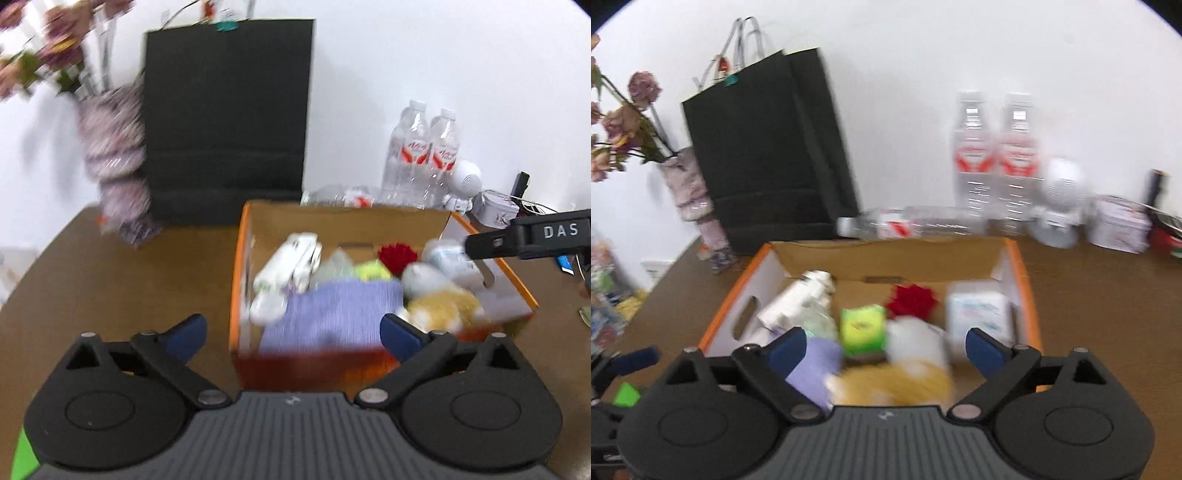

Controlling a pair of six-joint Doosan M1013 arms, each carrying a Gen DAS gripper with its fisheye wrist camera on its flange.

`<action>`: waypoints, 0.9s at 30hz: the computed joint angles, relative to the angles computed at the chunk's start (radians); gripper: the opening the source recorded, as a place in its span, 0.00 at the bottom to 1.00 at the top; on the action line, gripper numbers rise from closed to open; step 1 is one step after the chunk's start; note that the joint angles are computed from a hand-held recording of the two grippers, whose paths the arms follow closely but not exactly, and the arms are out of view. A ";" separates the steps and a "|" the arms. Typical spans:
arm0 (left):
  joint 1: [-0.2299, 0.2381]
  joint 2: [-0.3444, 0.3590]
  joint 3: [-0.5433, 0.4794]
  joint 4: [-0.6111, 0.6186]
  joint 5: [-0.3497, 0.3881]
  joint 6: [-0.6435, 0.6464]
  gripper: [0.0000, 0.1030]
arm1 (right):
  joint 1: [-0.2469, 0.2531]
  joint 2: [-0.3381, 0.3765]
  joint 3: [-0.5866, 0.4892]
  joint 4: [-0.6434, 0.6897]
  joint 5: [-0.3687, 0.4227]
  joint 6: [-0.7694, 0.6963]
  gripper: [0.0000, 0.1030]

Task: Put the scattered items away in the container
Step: 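Move both tools back over the wrapper packet and snack bag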

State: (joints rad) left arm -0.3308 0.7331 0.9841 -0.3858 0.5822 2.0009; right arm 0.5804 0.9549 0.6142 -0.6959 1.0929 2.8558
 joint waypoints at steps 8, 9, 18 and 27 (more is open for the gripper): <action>0.037 -0.148 0.306 -0.255 -0.091 0.221 1.00 | 0.157 -0.086 0.252 -0.475 0.010 0.351 1.00; 0.038 -0.159 0.338 -0.280 -0.107 0.255 1.00 | 0.177 -0.093 0.299 -0.561 0.011 0.413 1.00; 0.021 -0.200 0.506 -0.441 -0.249 0.461 1.00 | 0.210 -0.085 0.361 -0.301 0.008 0.353 1.00; 0.007 -0.194 0.499 -0.243 -0.281 0.257 1.00 | 0.205 -0.054 0.338 -0.211 -0.016 0.277 1.00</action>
State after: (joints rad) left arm -0.3239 0.5391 1.4835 -0.6289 0.3010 2.2583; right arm 0.7859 0.9011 0.9526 -0.9066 1.0770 3.1325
